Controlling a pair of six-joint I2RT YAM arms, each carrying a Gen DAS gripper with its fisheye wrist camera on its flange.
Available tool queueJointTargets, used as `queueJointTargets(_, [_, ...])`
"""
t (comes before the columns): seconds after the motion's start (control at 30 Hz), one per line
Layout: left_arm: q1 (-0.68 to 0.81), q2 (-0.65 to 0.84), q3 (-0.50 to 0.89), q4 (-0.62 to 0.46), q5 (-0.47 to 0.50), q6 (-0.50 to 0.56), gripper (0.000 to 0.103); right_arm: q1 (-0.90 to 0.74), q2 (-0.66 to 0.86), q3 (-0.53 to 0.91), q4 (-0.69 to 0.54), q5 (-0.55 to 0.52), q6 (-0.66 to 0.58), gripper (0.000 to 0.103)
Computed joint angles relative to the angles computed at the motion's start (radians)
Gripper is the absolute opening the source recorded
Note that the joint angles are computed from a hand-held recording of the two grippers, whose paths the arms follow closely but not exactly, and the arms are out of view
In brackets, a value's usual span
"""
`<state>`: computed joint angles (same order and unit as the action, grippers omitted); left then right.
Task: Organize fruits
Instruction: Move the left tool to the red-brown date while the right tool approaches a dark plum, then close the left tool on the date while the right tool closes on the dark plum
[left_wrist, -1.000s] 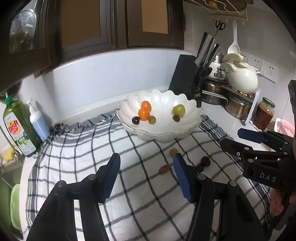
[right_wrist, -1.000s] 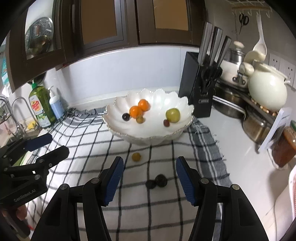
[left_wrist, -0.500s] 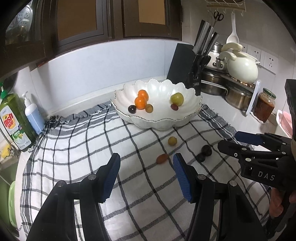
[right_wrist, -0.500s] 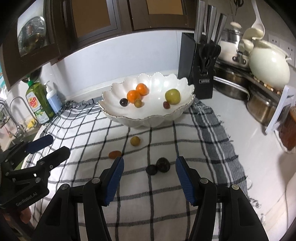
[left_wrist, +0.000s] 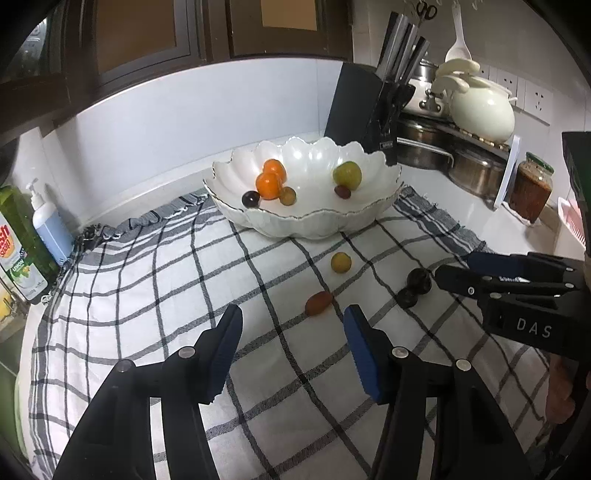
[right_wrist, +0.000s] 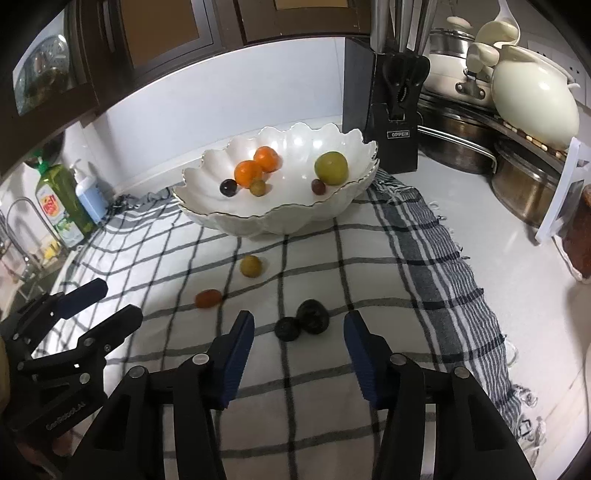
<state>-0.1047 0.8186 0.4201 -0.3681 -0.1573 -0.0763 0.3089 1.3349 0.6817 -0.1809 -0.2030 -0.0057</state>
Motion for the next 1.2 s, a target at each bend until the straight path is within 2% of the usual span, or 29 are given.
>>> queueJointTargets(0.43, [0.011, 0.204, -0.007, 0.165, 0.047, 0.014, 0.046, -0.020, 0.113, 0.031, 0.055, -0.013, 0.027, 0.048])
queueJointTargets(0.6, [0.024, 0.301, 0.015, 0.221, 0.062, 0.018, 0.039, -0.020, 0.151, 0.046, 0.074, -0.003, 0.038, 0.048])
queueJointTargets(0.9, [0.047, 0.401, 0.046, 0.270, 0.090, 0.028, 0.036, -0.012, 0.215, 0.073, 0.090, 0.000, 0.036, 0.042])
queueJointTargets(1.2, [0.053, 0.478, 0.070, 0.301, 0.109, 0.040, 0.032, -0.027, 0.274, 0.099, 0.085, -0.032, 0.051, 0.042])
